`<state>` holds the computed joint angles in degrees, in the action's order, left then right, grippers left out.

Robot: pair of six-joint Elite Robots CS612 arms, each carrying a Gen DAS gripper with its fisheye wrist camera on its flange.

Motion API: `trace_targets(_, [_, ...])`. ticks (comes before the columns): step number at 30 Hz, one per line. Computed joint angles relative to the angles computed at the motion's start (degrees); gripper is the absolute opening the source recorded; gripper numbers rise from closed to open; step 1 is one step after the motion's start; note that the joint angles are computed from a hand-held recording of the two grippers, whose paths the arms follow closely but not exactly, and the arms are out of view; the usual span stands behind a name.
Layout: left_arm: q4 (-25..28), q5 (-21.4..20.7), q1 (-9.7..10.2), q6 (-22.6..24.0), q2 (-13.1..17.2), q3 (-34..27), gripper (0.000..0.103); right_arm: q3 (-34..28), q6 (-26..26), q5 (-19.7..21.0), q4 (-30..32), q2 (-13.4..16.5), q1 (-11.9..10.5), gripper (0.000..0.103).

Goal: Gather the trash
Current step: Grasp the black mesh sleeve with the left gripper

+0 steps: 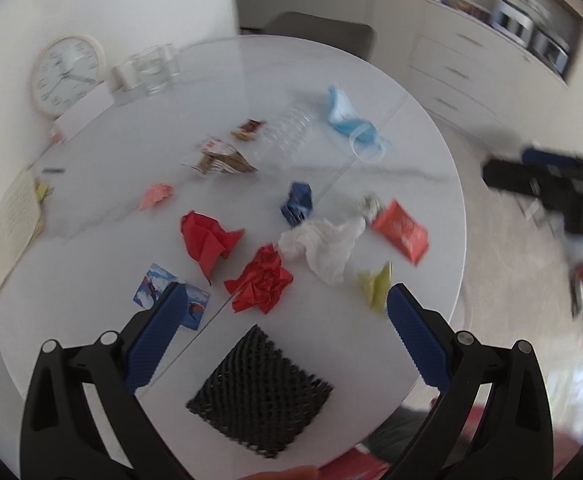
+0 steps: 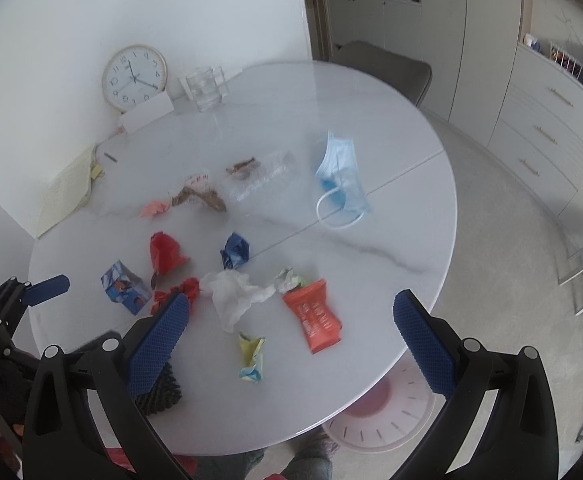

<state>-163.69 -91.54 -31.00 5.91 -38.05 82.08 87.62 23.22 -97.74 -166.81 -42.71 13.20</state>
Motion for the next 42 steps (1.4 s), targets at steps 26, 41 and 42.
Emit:
trace_targets(26, [20.26,-15.10,4.47,31.61,7.25,-5.52,0.091,-3.85,8.39,-6.52,12.98,2.86,2.38,0.101])
trace_targets(41, [18.69,-14.55,6.40,28.02,7.56,-6.76,0.016,-5.70,9.23,-6.34,14.01,3.86,2.84,0.101])
trace_targets(42, [18.81,-15.01,6.56,27.97,7.47,-6.74,0.014,-5.86,9.15,-6.28,14.06,3.93,2.86,0.101])
